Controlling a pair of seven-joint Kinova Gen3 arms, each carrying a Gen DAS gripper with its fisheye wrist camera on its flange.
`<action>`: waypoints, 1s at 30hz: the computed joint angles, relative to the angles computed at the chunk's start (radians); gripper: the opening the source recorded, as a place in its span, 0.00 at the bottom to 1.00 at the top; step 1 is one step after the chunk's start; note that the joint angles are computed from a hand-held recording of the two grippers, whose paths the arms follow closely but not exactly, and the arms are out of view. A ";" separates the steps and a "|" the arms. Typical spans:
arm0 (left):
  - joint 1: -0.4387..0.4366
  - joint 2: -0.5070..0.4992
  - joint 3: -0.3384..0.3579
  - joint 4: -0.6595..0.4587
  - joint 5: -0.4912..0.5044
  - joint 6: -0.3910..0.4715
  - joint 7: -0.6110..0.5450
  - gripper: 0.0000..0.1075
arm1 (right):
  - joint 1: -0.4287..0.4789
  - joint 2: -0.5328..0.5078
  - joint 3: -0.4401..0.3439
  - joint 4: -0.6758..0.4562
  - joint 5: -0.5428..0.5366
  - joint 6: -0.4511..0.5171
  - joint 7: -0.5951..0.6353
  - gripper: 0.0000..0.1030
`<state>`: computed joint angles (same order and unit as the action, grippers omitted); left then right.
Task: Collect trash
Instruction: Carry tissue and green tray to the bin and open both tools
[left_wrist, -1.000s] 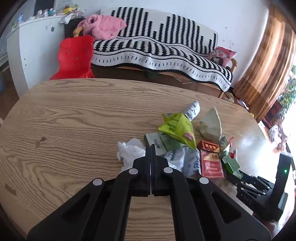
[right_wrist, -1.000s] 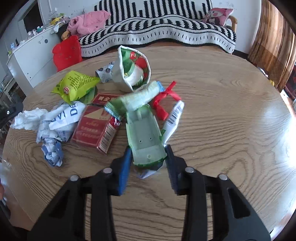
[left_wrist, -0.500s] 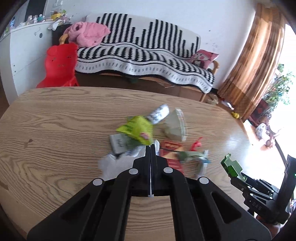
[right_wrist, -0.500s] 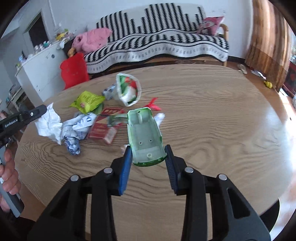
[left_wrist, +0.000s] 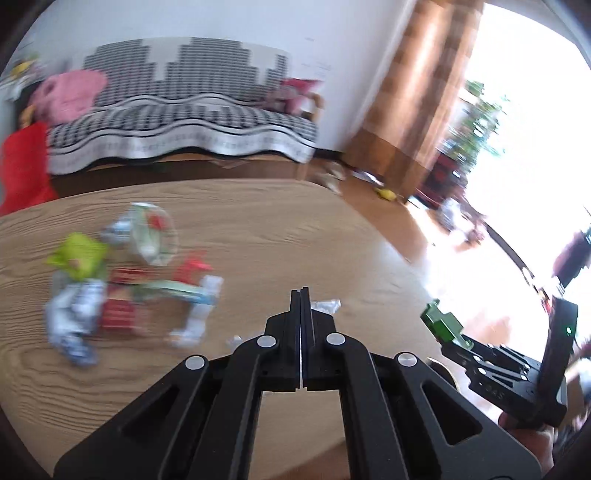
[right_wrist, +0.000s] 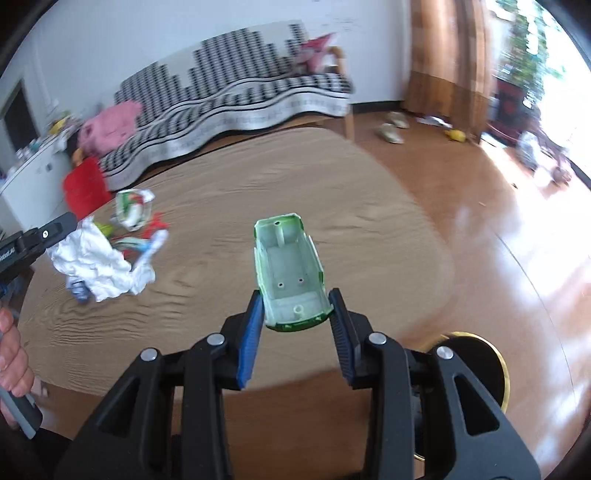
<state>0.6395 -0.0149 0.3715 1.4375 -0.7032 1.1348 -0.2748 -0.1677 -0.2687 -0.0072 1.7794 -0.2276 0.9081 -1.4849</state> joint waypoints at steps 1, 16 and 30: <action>0.016 0.043 0.019 -0.033 -0.012 -0.007 -0.004 0.00 | 0.010 -0.012 0.038 0.013 -0.006 0.008 0.025 0.35; 0.314 0.511 0.000 -0.458 -0.002 -0.073 -0.251 0.00 | 0.275 0.053 0.444 0.120 -0.123 0.081 0.428 0.35; 0.331 0.736 -0.099 -0.588 0.206 -0.091 -0.459 0.00 | 0.447 0.192 0.332 0.133 -0.151 0.086 0.461 0.35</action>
<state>0.9710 0.7208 0.2725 0.8491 -0.4976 1.0440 -0.7341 0.2798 -0.0764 0.3247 1.9125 -0.3783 0.9939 -1.0238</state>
